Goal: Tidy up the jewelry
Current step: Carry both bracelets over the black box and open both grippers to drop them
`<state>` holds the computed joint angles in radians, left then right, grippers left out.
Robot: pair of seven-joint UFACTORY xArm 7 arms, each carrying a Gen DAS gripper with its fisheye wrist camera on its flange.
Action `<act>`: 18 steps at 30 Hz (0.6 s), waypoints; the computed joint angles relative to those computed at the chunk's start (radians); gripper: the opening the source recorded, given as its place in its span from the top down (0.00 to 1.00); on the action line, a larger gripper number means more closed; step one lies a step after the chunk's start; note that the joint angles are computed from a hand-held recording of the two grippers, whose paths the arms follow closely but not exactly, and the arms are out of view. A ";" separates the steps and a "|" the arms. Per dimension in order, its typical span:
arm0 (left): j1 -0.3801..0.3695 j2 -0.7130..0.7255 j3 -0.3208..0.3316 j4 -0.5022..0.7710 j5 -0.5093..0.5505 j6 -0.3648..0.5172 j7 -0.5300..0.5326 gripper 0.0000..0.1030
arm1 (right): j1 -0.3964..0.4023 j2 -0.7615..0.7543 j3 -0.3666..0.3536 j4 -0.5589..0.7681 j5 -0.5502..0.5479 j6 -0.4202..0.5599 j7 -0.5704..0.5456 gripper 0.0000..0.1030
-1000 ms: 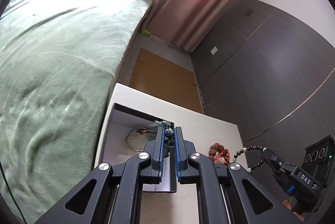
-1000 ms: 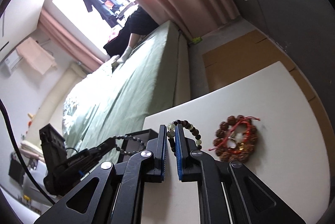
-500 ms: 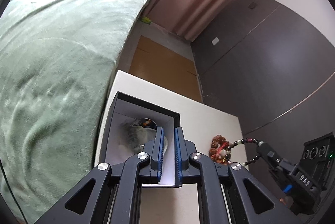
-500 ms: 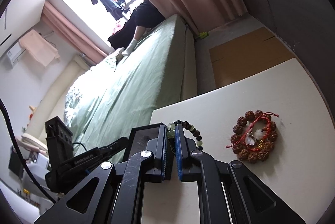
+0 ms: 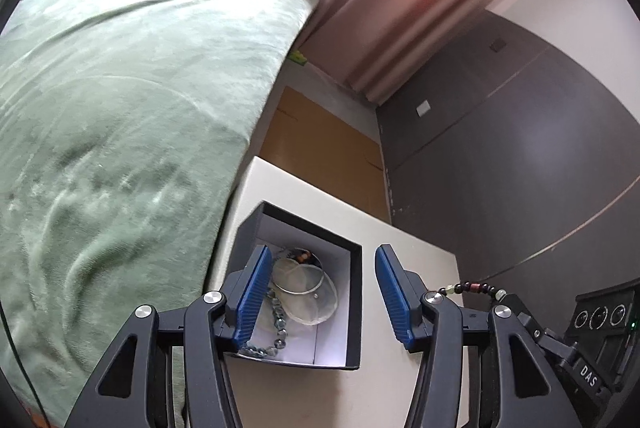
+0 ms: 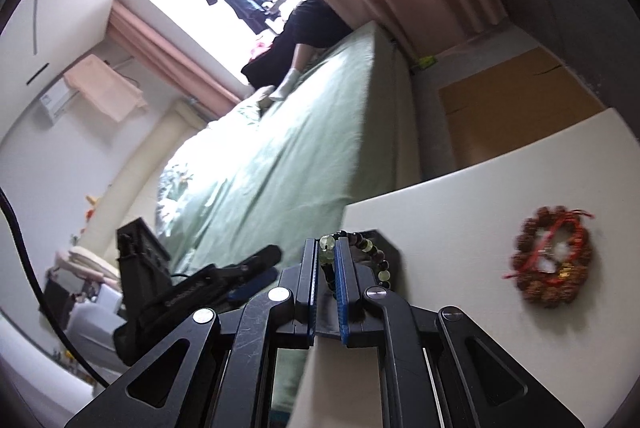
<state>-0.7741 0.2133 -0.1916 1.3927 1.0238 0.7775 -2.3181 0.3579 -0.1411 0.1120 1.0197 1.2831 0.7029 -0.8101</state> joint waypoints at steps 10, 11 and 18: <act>0.038 -0.100 -0.041 -0.116 0.031 0.041 -0.129 0.47 | 0.029 0.104 0.056 0.054 -0.078 -0.024 0.086 0.68; 0.044 -0.103 -0.046 -0.120 0.030 0.038 -0.131 0.47 | 0.026 0.100 0.055 0.046 -0.071 -0.031 0.088 0.64; 0.049 -0.069 -0.057 -0.077 0.027 0.031 -0.092 0.47 | 0.004 0.031 0.027 -0.006 -0.088 -0.075 0.110 0.48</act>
